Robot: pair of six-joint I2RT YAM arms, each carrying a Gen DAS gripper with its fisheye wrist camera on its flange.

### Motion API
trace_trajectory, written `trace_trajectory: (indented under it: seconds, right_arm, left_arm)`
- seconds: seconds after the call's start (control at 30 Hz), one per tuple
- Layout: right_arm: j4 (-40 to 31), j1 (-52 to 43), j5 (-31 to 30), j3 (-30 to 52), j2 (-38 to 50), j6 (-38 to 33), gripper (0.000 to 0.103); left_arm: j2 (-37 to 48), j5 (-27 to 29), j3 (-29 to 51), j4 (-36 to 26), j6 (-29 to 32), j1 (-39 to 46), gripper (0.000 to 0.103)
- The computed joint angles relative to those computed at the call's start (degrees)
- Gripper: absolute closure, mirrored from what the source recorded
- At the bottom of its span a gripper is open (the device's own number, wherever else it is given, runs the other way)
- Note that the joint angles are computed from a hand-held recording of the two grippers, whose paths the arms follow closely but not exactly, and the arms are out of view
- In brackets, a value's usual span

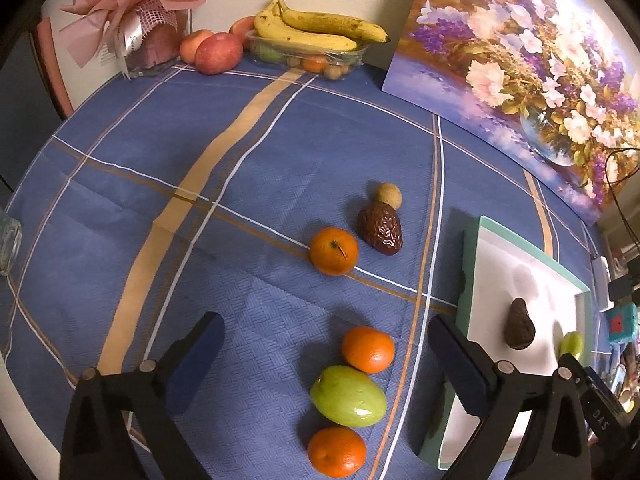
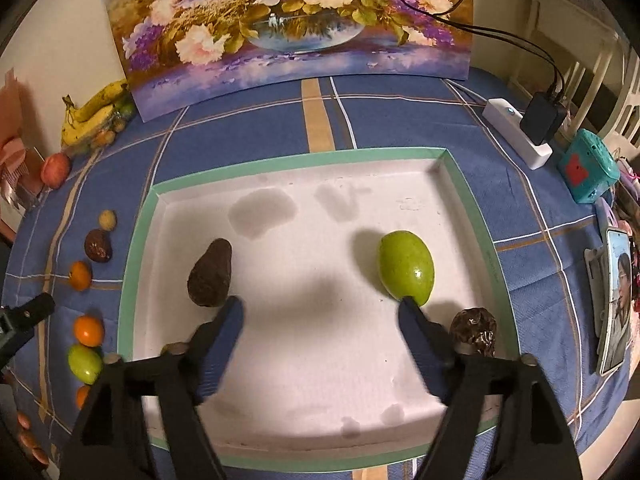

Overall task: Organize fruits
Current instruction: 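Withdraw both open tools from the tray toward the fruit row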

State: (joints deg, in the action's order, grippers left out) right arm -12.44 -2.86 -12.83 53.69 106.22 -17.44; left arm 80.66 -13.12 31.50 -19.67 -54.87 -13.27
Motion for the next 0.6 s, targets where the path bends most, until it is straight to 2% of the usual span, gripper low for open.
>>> trace_trajectory:
  seconds: [0.1,0.17,0.4,0.6]
  right_arm:
    - [0.76,-0.23,-0.57,-0.46,-0.27,0.03,0.017]
    - [1.23,-0.38,-0.97,-0.74,-0.41,0.45,0.007]
    - [4.45,-1.26,-4.83,-3.72,-2.99,3.07,0.006]
    - [1.84,0.14,-4.86,-3.96,-4.67,2.87,0.006]
  left_arm:
    - [0.45,-0.13,0.09,0.04,0.15,-0.18,0.0]
    - [0.46,-0.2,-0.08,0.24,0.26,-0.19,0.0]
    - [-2.68,-0.47,-1.32,0.47,0.92,-0.96,0.0]
    - [-5.87,1.79,-3.03,0.4,1.14,0.14,0.0]
